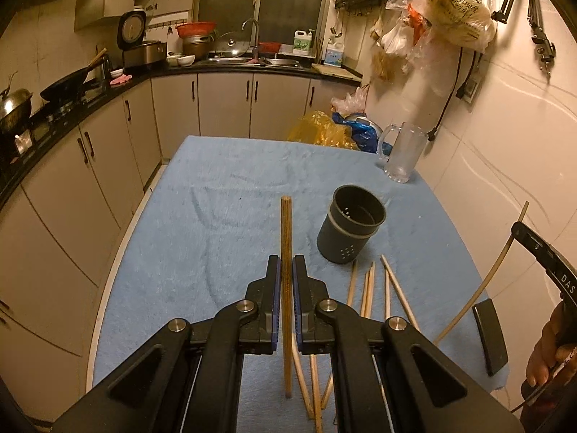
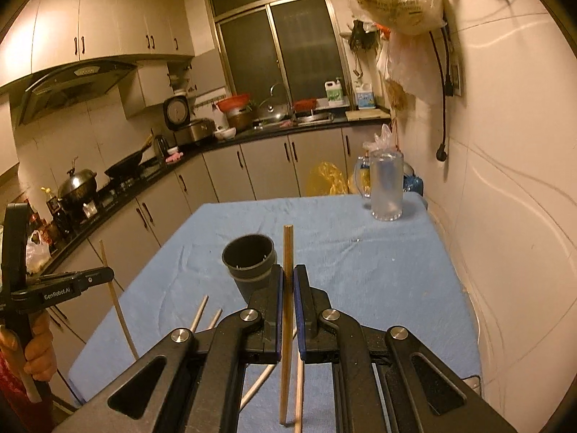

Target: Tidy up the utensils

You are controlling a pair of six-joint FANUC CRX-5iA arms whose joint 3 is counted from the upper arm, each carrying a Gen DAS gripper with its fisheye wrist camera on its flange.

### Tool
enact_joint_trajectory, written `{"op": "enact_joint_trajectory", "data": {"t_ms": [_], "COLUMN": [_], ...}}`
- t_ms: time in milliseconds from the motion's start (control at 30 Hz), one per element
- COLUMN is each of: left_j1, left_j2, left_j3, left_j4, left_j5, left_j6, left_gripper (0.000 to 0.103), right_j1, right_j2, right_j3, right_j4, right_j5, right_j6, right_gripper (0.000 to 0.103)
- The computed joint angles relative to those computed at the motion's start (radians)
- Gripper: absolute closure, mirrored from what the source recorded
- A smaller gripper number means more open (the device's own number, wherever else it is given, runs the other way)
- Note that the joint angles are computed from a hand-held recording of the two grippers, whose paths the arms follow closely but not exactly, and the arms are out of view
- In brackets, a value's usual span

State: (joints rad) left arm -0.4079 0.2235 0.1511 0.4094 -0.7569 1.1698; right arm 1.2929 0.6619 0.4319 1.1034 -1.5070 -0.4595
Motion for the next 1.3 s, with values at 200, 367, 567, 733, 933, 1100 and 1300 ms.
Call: {"op": "enact_joint_trajectory", "data": {"t_ms": [200,367,567,733,933,1100,1300], "left_j1": [-0.007,-0.017,-0.020,-0.027,-0.040,-0.052,-0.057], "left_j2": [0.005,0.017,0.035,0.061,0.121,0.201,0.334], "left_j3": [0.022,0.061,0.113,0.179,0.313,0.479,0.723], "left_j4": [-0.005,-0.022,-0.012,0.007,0.010,-0.011,-0.001], "left_j5": [-0.006,-0.020,-0.042,-0.078,-0.127,-0.182,-0.263], "left_j6": [0.004,0.023,0.023,0.025,0.050,0.096,0.164], "left_gripper": [0.097,0.097,0.097,0.097,0.097,0.097,0.097], "right_j1": [-0.007,-0.019,-0.037,-0.061,-0.098,-0.136,-0.181], "right_j2": [-0.014,-0.037,-0.061,-0.080,-0.101,-0.104,-0.081], "right_j3": [-0.013,-0.045,-0.067,-0.079,-0.083,-0.058,0.012], "right_j4": [0.023,0.035,0.059,0.073,0.087,0.091,0.106], "right_j5": [0.004,0.035,0.067,0.104,0.155,0.188,0.192], "right_j6": [-0.004,-0.030,-0.043,-0.054,-0.066,-0.055,-0.008], "right_gripper": [0.097,0.097,0.097,0.097,0.097,0.097,0.097]}}
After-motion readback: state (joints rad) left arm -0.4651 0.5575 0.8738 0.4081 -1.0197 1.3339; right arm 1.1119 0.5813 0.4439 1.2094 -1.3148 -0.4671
